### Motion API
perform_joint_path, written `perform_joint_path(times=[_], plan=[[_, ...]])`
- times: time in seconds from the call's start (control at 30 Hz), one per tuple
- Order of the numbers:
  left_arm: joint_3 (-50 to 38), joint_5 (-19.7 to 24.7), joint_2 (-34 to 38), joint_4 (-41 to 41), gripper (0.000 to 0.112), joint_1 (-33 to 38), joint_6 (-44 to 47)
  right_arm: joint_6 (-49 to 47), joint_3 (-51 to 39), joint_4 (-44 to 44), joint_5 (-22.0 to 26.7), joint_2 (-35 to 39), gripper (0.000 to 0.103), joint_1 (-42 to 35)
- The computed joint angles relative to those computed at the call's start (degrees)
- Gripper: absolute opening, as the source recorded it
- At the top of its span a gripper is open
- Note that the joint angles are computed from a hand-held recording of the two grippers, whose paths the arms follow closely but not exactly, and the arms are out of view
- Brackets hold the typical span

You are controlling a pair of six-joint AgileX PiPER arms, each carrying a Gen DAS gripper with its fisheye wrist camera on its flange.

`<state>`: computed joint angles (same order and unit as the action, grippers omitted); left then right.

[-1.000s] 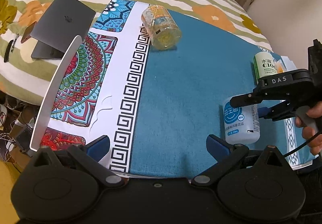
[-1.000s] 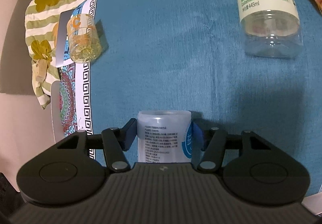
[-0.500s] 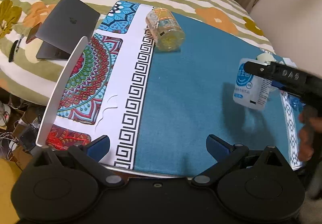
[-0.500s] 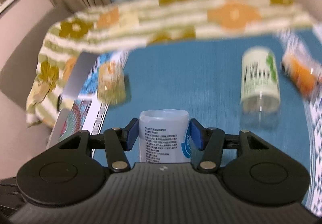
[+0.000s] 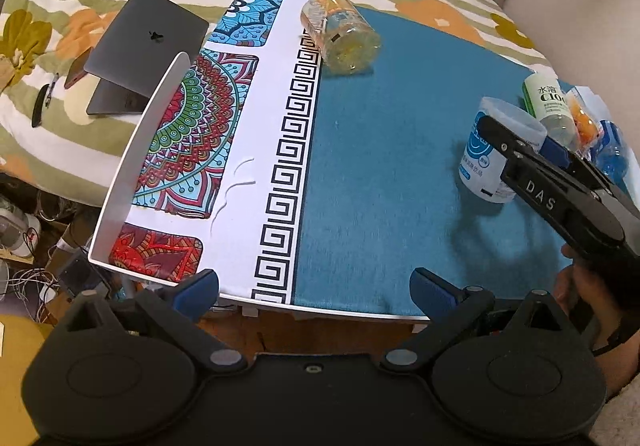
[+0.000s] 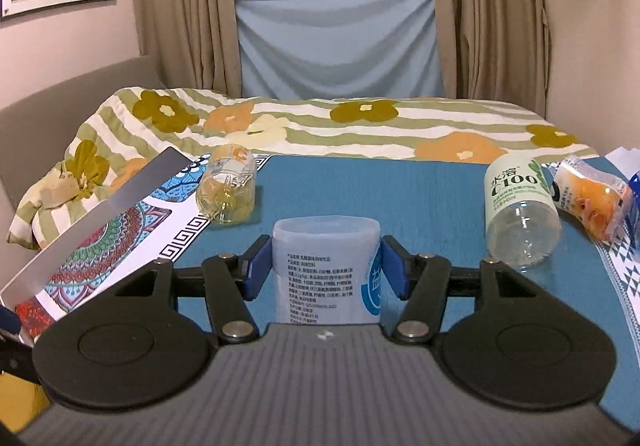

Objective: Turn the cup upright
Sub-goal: 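Lift the white cup with the right gripper and rotate it opening-up, then set the white cup upright on the cloth and open the right gripper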

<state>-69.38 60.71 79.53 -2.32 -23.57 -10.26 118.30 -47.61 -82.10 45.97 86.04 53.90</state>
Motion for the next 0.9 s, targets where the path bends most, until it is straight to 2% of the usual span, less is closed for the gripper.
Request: perform_joint_path(times=[0.2,0.47,0.8,0.83,0.87,0.9], plan=[[-0.3,0.2,-0.2,0.1,0.103,-1.5,-0.5,-7.4,-2.0,6.2,-0.1,-1.0,0.074,0.6],[-1.4,0.8,-0.2,-0.7,0.103,-2.8,-1.0,-27.8,-10.0,25.2,3.7,-1.1,0.074,0.8],[-0.9,0.8,-0.9,-0.7,0.103,-3.0,-1.8,-35.3,-13.7,31.9,5.1,-0.1,0.077,-0.8],[-1.0,0.8,-0.9,-0.6,0.103,-3.0,-1.8,-35.9,-14.0,32.5,5.2,0.2,0.083,-1.0],[-1.0,0.8,-0.9,-0.6,0.103,-3.0,-1.8,-35.7,-14.1,32.9,5.3,0.3,0.096,-1.0],[-0.9,0.9,-1.0,-0.5,0.103,-3.1,-2.0,-34.7,-14.1,32.7,5.7,0.5,0.103,-0.8]])
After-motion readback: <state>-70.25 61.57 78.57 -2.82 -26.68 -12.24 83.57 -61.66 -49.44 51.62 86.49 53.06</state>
